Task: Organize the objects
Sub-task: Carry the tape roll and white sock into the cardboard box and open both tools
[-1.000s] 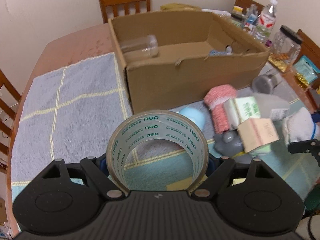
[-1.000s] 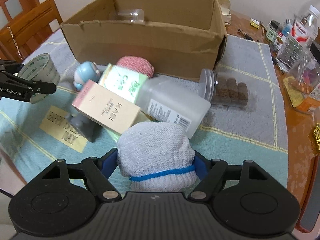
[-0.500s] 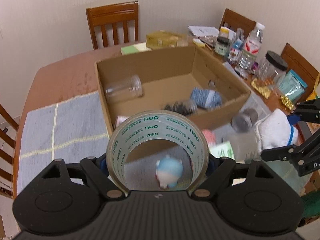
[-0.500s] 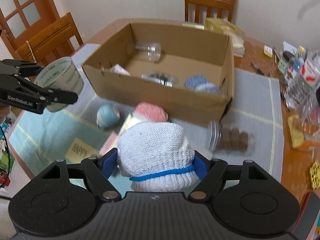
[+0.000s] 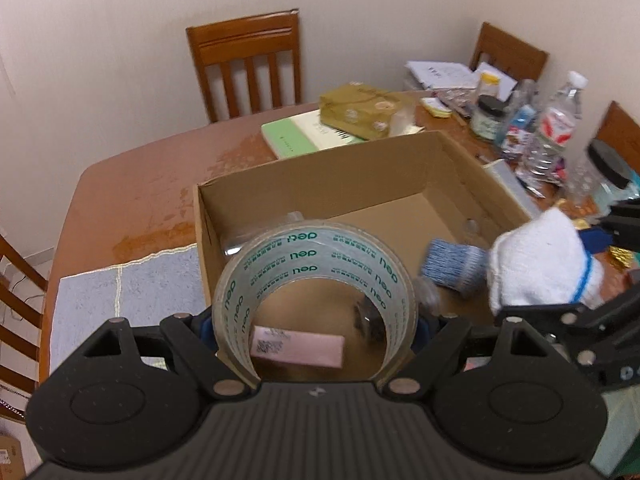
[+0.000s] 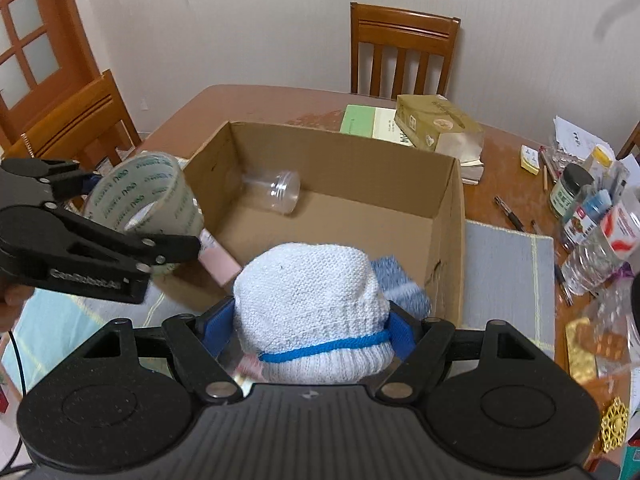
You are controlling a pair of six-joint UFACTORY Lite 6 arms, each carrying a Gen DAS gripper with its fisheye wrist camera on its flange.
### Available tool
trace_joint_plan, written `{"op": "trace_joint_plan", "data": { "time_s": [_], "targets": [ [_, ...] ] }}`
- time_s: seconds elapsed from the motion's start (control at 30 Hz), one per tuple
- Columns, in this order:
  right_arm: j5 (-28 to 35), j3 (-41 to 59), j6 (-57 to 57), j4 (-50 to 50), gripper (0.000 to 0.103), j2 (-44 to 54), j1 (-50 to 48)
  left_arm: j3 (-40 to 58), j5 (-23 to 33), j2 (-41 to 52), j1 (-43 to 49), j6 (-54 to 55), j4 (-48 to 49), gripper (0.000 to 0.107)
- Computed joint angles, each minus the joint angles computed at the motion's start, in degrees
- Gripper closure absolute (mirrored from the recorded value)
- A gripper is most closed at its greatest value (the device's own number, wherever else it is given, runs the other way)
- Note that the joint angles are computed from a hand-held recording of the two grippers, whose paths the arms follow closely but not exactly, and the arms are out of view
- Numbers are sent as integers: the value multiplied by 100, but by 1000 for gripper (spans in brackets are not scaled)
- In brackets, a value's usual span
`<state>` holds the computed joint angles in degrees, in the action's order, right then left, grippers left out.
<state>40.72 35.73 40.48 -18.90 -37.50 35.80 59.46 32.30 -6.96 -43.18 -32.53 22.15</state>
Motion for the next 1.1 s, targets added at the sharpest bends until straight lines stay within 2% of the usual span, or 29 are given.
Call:
{"op": "trace_joint_plan", "data": {
  "time_s": [0.17,0.23,0.33,0.6,0.9,0.97,1.03,1.1],
  "targets": [
    [-409,84,-602,388,22,436,-569,345,-151,538,168,-248,201,21],
    [-514,86,-690,433,22,543,-653,386,-245,642,175,-586,515,11],
    [-649,53,-929,646,22,613,-818,437,-239,730,157,-856,854,11],
    [-1018,212,-1432,943,22,1144,-1204,258,-280,498,322,-627,640,10],
    [-1474,798,-1620,864,22,2214,-1539,-26,-262,161,540,-374,263,10],
    [-1663,904,-1604,791,18,2441,-1578,-102,-249,66,562,-383,257,10],
    [-1810,933,-1232,404,5,2577,-1533,-185,-226,-40,568,-405,292,10],
    [-1890,928,-880,84,0,2633,-1468,-275,-187,-161,541,-490,392,10]
  ]
}}
